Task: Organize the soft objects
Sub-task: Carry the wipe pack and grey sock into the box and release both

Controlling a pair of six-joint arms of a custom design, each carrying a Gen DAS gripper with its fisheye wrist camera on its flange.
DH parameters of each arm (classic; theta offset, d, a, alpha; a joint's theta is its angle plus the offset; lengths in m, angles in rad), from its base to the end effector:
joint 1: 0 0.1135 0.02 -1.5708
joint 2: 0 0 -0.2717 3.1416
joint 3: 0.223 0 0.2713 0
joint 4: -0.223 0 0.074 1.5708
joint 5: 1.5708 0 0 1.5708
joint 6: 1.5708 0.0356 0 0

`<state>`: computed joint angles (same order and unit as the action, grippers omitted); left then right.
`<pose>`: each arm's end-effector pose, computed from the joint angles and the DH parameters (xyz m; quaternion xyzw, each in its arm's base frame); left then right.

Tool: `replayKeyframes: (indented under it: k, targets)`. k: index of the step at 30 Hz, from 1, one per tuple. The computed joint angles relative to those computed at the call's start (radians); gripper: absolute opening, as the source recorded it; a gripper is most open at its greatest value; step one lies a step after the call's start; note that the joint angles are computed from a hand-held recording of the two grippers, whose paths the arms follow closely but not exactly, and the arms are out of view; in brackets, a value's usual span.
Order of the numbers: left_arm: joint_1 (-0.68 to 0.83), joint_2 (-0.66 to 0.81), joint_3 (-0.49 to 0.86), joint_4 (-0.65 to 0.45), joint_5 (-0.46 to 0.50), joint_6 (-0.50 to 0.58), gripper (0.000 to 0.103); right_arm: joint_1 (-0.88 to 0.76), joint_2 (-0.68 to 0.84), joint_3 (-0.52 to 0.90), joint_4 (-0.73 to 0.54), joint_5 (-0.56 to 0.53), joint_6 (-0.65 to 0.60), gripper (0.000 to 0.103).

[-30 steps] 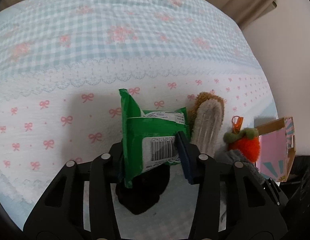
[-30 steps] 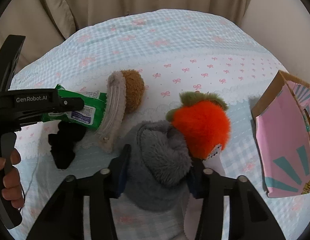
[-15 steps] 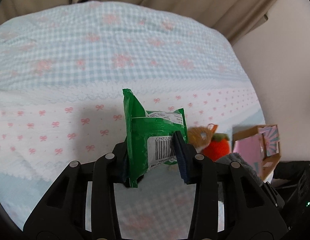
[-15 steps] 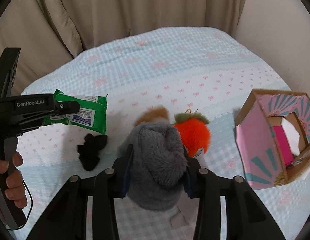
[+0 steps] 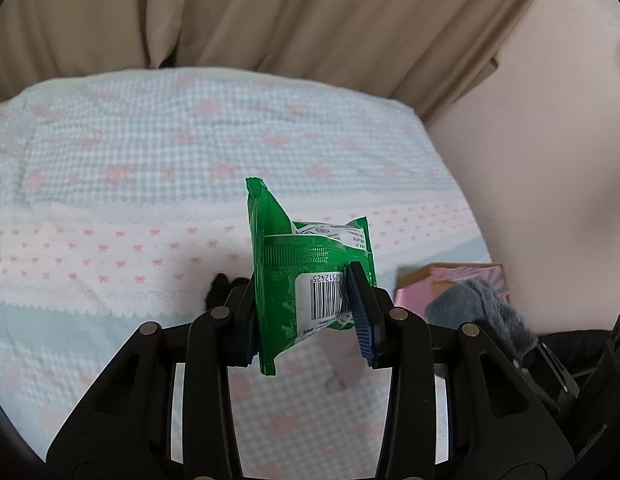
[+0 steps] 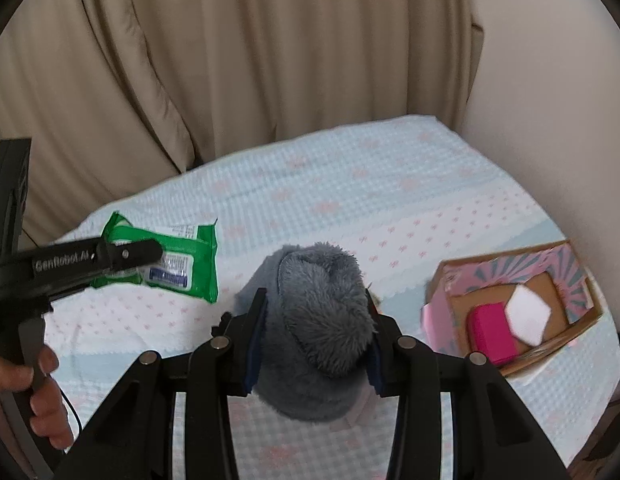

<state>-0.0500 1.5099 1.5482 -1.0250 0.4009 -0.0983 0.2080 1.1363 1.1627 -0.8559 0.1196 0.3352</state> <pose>0.3233 -0.0301 0.3657 0.0347 0.9396 -0.2111 0.2672 0.2380 0.0459 0.3463 0.0807 0.9272 0.0433 0.3633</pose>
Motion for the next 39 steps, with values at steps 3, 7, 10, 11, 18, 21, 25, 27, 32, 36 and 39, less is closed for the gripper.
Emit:
replayKeyframes:
  k: [3,7,10,11,18,21,25,27,32,36,39]
  targets:
    - [-0.057,-0.051,0.03,-0.036,-0.044,-0.052,0.034,-0.072,-0.029,0.067,-0.066,-0.048,-0.047,0.038]
    - [-0.161,-0.103,0.066,-0.07,-0.129,-0.175,0.034,-0.227,-0.055,0.145,-0.146,-0.173,-0.145,0.038]
    - [-0.273,-0.131,0.093,-0.093,-0.228,-0.299,0.034,-0.373,-0.053,0.194,-0.2,-0.292,-0.254,0.038]
    - [-0.315,-0.133,0.106,-0.103,-0.266,-0.34,0.034,-0.443,-0.043,0.219,-0.226,-0.351,-0.309,0.038]
    - [-0.633,-0.044,0.178,-0.109,-0.511,-0.642,0.034,-0.874,0.103,0.365,-0.401,-0.652,-0.718,0.038]
    - [-0.751,0.057,0.245,-0.107,-0.586,-0.746,0.034,-1.011,0.213,0.43,-0.459,-0.721,-0.882,0.038]
    - [-0.847,0.21,0.369,-0.124,-0.638,-0.84,0.034,-1.119,0.378,0.533,-0.508,-0.751,-1.032,0.038]
    - [-0.879,0.287,0.432,-0.129,-0.646,-0.885,0.034,-1.147,0.47,0.597,-0.531,-0.74,-1.096,0.038]
    - [-0.917,0.467,0.572,-0.136,-0.598,-0.95,0.034,-1.17,0.663,0.735,-0.558,-0.681,-1.18,0.038]
    - [-0.928,0.621,0.709,-0.173,-0.565,-0.957,0.034,-1.175,0.77,0.798,-0.544,-0.648,-1.185,0.038]
    - [-0.933,0.744,0.84,-0.216,-0.547,-0.957,0.034,-1.173,0.845,0.833,-0.524,-0.619,-1.176,0.038]
